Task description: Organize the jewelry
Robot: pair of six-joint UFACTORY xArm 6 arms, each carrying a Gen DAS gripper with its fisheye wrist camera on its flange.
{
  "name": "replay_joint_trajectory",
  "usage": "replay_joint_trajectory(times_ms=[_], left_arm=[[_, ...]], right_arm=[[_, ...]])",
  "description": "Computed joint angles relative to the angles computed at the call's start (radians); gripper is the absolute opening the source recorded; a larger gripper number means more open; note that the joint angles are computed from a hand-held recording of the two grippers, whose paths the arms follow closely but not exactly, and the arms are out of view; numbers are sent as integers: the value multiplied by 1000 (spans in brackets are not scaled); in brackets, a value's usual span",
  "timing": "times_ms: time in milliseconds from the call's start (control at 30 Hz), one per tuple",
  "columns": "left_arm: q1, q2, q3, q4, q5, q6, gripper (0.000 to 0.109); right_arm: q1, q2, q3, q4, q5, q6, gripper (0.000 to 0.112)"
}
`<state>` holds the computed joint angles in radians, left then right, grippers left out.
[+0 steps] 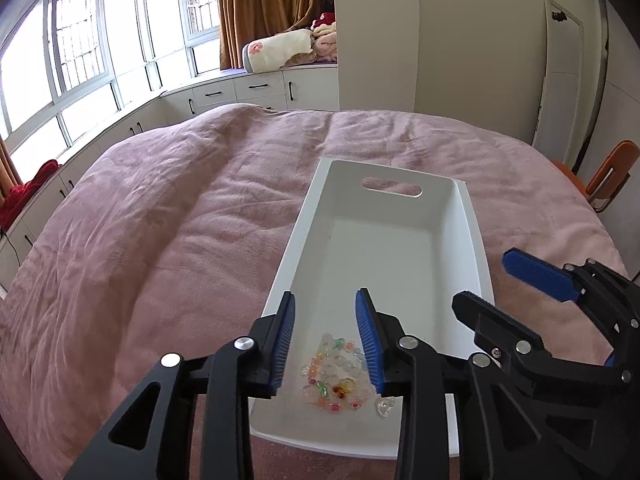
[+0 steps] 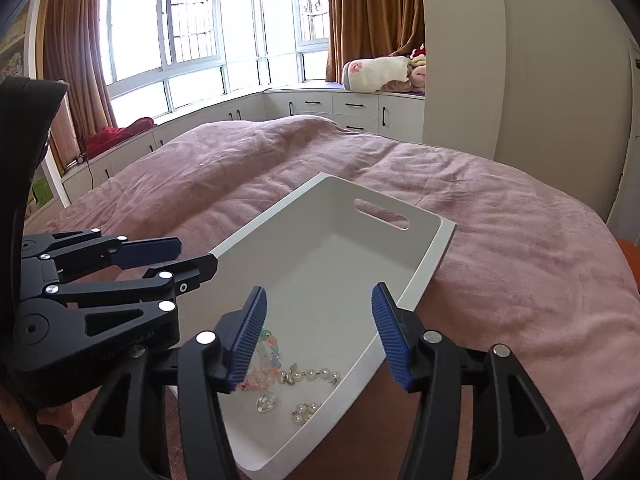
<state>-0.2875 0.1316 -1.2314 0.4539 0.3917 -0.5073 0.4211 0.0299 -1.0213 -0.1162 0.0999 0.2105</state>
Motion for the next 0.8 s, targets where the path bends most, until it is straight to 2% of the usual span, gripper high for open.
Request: replay_joint_trajectory(times_ms=[100, 167, 233, 467, 533, 600, 700, 800], left_arm=[[11, -16, 16, 42, -9, -31, 54], [17, -27, 25, 60, -12, -47, 56], [20, -37, 33, 81, -7, -66, 64], [39, -126, 130, 87, -26, -83, 79], [48, -152, 155, 79, -30, -93, 88], [57, -179, 178, 66, -36, -102, 94], [64, -218, 209, 59, -46, -116, 96], [68, -251, 233, 42, -58, -114, 97]], right_arm=[[-4, -9, 7, -32, 4, 24, 62], [-11, -18, 11, -140, 7, 103, 65], [-15, -29, 14, -219, 12, 156, 67], [-6, -85, 47, -242, 30, 160, 78], [-5, -111, 60, -286, 46, 194, 83], [1, -137, 73, -270, 67, 176, 89], [-2, -178, 90, -359, 101, 240, 96], [3, -217, 108, -446, 137, 300, 98]])
